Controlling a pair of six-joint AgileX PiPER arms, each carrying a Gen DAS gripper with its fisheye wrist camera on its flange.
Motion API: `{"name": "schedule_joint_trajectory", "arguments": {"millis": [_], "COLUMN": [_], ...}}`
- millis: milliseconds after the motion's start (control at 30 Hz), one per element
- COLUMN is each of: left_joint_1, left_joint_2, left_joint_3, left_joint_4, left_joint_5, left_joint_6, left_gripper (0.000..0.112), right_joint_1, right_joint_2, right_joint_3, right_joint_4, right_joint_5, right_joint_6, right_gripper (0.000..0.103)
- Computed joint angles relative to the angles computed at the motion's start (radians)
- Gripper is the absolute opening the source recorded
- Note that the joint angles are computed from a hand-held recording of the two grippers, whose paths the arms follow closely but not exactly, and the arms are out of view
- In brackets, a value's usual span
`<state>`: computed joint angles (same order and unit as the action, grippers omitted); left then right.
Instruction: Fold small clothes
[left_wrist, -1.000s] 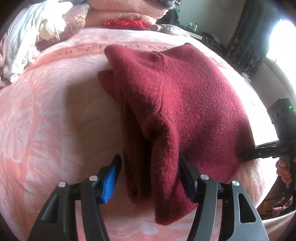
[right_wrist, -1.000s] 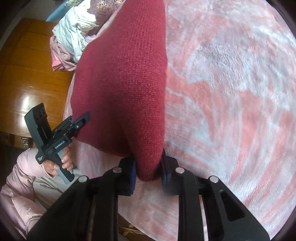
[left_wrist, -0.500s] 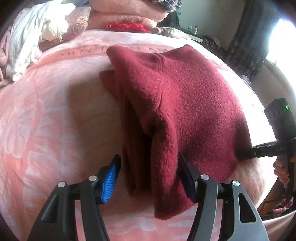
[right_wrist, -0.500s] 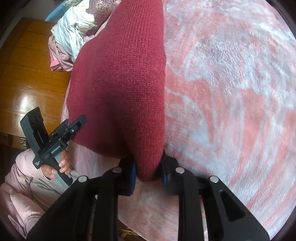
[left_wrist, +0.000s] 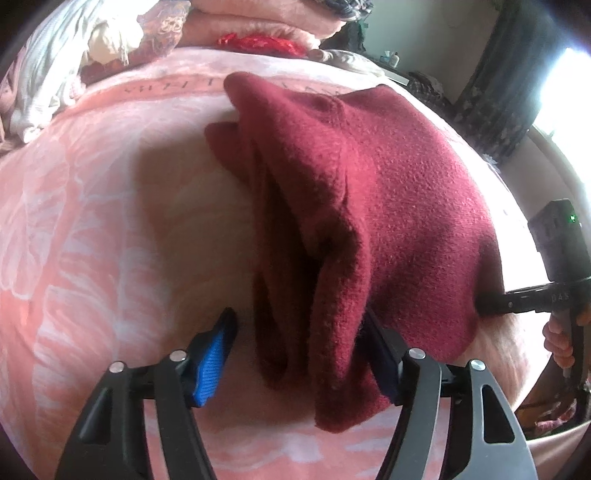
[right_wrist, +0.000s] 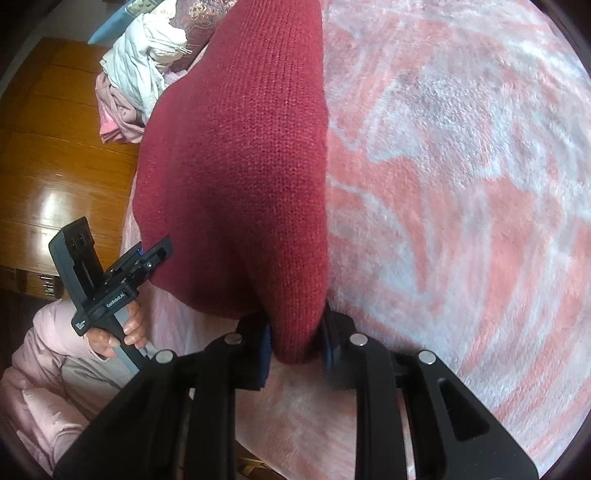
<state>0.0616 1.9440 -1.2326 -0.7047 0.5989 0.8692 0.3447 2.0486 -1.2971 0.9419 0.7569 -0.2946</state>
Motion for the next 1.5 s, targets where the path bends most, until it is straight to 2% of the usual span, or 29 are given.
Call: {"name": "schedule_joint_trajectory", "arguments": {"millis": [67, 100, 167, 200, 233, 400, 467, 567, 700, 833, 967, 1100, 1267, 1500], "left_joint_1": [-0.004, -0.006, -0.003, 0.003, 0.006, -0.011, -0.014, -0.028, -0.027, -0.034, -0.064, -0.072, -0.07, -0.06], "left_joint_2": [0.0, 0.0, 0.001, -0.006, -0.011, -0.082, -0.113, -0.192, -0.28, -0.328, -0.372, -0.405, -0.434, -0.48], "left_joint_3": [-0.009, -0.021, -0.053, -0.067, -0.077, -0.077, -0.076, -0.04, -0.022, -0.024, 0.021, 0.057, 0.092, 0.147], "left_joint_4": [0.023, 0.054, 0.117, 0.144, 0.173, 0.37, 0.419, 0.518, 0.591, 0.618, 0.713, 0.725, 0.708, 0.674], "left_joint_5": [0.008, 0.016, 0.031, 0.049, 0.062, 0.082, 0.104, 0.09, 0.116, 0.172, 0.128, 0.108, 0.11, 0.091], "left_joint_6": [-0.032, -0.07, -0.164, -0.21, -0.244, -0.423, -0.491, -0.605, -0.691, -0.728, -0.788, -0.796, -0.823, -0.797], "left_gripper": [0.072, 0.078, 0.088, 0.089, 0.09, 0.095, 0.095, 0.096, 0.099, 0.099, 0.099, 0.099, 0.099, 0.099], "right_joint_1": [-0.002, -0.003, 0.014, 0.03, 0.045, 0.137, 0.179, 0.247, 0.333, 0.377, 0.437, 0.441, 0.483, 0.542], "right_joint_2": [0.007, 0.011, 0.001, -0.021, -0.044, -0.116, -0.128, -0.15, -0.182, -0.248, -0.26, -0.299, -0.323, -0.313], "right_joint_3": [-0.021, -0.045, -0.098, -0.114, -0.122, -0.206, -0.253, -0.285, -0.325, -0.286, -0.311, -0.269, -0.225, -0.205], "right_joint_4": [-0.01, -0.028, -0.129, -0.184, -0.234, -0.527, -0.64, -0.799, -0.935, -0.996, -1.099, -1.078, -1.11, -1.159], "right_joint_5": [0.021, 0.051, 0.086, 0.086, 0.078, 0.099, 0.139, 0.176, 0.232, 0.215, 0.265, 0.234, 0.222, 0.222], "right_joint_6": [0.029, 0.055, 0.157, 0.217, 0.262, 0.553, 0.677, 0.819, 0.959, 1.056, 1.132, 1.159, 1.222, 1.223], "right_gripper": [0.023, 0.029, 0.046, 0.066, 0.071, 0.071, 0.073, 0.088, 0.091, 0.091, 0.091, 0.091, 0.091, 0.091]}}
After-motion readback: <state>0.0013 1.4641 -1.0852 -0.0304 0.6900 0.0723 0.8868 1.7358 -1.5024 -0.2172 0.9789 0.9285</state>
